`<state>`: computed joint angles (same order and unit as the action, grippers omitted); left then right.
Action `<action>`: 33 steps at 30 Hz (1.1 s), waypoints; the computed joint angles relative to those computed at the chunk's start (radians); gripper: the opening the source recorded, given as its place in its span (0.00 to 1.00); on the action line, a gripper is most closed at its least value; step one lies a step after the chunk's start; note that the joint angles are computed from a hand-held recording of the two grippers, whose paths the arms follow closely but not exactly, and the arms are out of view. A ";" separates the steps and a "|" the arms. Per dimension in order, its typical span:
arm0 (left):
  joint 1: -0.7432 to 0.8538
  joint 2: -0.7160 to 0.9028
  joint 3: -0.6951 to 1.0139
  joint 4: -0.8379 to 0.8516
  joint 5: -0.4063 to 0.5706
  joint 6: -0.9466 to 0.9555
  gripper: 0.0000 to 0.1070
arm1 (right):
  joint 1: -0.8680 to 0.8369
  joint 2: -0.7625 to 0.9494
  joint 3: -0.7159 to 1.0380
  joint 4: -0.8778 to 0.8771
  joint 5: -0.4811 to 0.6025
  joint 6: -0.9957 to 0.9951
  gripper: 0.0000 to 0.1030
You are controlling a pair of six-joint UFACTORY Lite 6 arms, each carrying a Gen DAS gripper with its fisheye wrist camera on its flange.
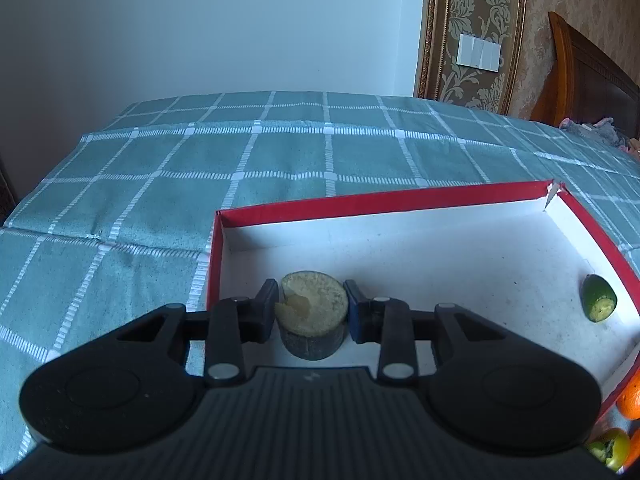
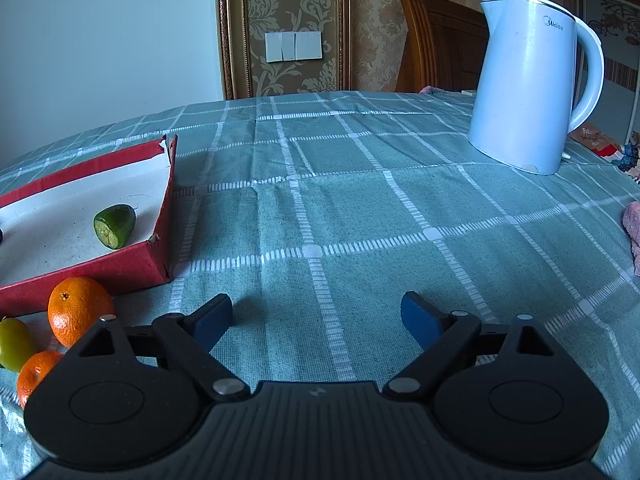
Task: Organize fruits
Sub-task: 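Carry the wooden stump into the red box and open the left gripper, then withdraw the left gripper and move the right gripper to a mandarin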
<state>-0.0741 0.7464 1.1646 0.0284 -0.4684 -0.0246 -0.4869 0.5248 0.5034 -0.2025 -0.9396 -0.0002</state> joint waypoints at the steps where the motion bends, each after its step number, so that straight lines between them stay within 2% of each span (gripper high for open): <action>1: 0.000 -0.001 -0.002 -0.004 0.000 0.003 0.32 | -0.001 0.000 0.000 -0.001 0.001 0.000 0.89; 4: -0.007 -0.034 -0.043 -0.045 -0.027 0.042 0.41 | -0.002 0.000 0.001 -0.002 0.001 0.000 0.90; 6: -0.019 -0.085 -0.106 -0.102 -0.074 0.103 0.51 | -0.001 0.001 0.003 -0.008 0.004 0.002 0.92; 8: -0.024 -0.157 -0.189 -0.124 -0.124 0.132 0.66 | 0.002 0.004 0.004 -0.005 0.004 0.002 0.92; 12: -0.011 -0.328 -0.381 -0.077 -0.204 0.099 0.68 | 0.002 0.003 0.004 -0.004 0.004 0.003 0.92; 18: 0.052 -0.628 -0.768 0.131 -0.322 -0.033 0.74 | 0.006 0.004 0.005 -0.002 0.005 0.003 0.93; 21: 0.078 -0.724 -0.941 0.183 -0.392 -0.049 0.81 | 0.007 0.004 0.005 0.000 0.005 0.003 0.93; 26: 0.084 -0.699 -1.086 0.214 -0.493 -0.022 0.82 | 0.007 0.002 0.004 -0.001 0.006 0.004 0.93; 30: 0.050 -0.572 -1.092 0.157 -0.585 0.024 0.82 | -0.004 0.004 0.002 -0.026 -0.003 0.020 0.93; 33: 0.061 -0.501 -1.071 0.175 -0.605 0.009 0.82 | -0.062 -0.008 -0.022 -0.141 -0.023 0.056 0.93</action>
